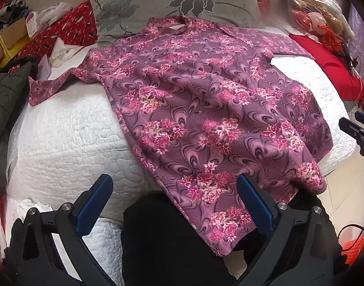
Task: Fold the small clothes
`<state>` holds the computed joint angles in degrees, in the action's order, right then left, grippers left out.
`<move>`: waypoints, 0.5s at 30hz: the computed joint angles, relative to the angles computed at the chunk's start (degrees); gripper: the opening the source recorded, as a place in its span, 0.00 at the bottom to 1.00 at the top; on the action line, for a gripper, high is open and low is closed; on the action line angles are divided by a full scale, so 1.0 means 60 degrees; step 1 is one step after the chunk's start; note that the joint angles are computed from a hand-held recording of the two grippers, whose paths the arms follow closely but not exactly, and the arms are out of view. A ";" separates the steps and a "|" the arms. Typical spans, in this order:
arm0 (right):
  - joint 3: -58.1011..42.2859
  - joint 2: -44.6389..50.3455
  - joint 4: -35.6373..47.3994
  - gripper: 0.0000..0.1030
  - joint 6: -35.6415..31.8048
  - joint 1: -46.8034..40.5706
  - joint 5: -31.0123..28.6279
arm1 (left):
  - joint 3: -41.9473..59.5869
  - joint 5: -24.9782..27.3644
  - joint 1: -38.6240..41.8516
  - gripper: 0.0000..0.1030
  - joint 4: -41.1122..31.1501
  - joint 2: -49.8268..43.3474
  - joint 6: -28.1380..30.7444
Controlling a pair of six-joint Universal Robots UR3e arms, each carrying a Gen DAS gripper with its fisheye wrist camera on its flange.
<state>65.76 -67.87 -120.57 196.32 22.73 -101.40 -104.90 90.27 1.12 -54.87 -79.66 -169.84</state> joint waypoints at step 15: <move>0.0217 -0.0144 -0.0500 0.98 -0.0018 0.0000 0.0211 | -0.0328 0.0098 -0.0185 1.00 0.0311 0.0336 -0.0127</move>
